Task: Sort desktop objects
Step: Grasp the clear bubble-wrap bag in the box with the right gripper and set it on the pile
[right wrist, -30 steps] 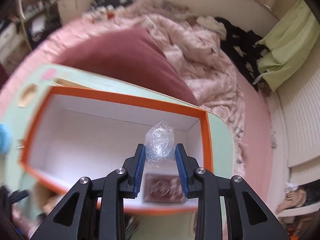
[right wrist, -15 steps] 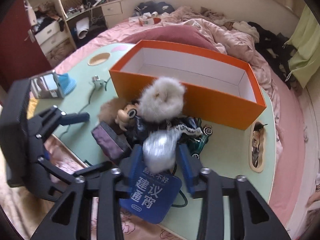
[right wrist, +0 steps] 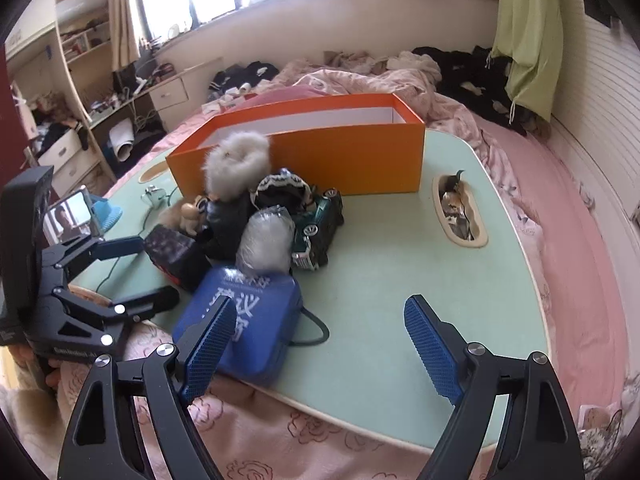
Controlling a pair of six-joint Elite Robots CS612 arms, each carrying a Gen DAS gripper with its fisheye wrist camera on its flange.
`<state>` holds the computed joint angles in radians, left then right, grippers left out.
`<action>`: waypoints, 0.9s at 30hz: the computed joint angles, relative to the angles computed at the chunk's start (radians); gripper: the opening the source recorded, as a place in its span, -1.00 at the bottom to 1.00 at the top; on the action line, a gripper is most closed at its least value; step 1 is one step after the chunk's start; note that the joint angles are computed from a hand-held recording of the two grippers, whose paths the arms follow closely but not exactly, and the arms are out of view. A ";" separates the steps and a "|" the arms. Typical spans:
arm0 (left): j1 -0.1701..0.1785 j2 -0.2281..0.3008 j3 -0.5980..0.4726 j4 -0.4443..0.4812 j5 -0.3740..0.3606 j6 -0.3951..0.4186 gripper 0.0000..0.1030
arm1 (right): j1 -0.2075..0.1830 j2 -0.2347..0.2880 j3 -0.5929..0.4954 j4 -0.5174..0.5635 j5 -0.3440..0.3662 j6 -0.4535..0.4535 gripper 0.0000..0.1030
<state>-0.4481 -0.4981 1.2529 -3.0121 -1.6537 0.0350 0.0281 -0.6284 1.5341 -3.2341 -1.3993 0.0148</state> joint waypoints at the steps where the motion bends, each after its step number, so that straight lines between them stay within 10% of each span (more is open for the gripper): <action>1: 0.000 0.000 -0.001 0.001 0.000 0.000 0.80 | 0.001 0.002 0.004 -0.015 -0.002 -0.003 0.67; 27: 0.000 0.002 -0.003 0.002 0.000 0.001 0.80 | -0.023 0.069 0.018 -0.343 -0.023 0.224 0.99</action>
<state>-0.4480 -0.4963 1.2495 -3.0098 -1.6537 0.0357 0.0050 -0.5598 1.5526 -3.5772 -1.4220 0.2388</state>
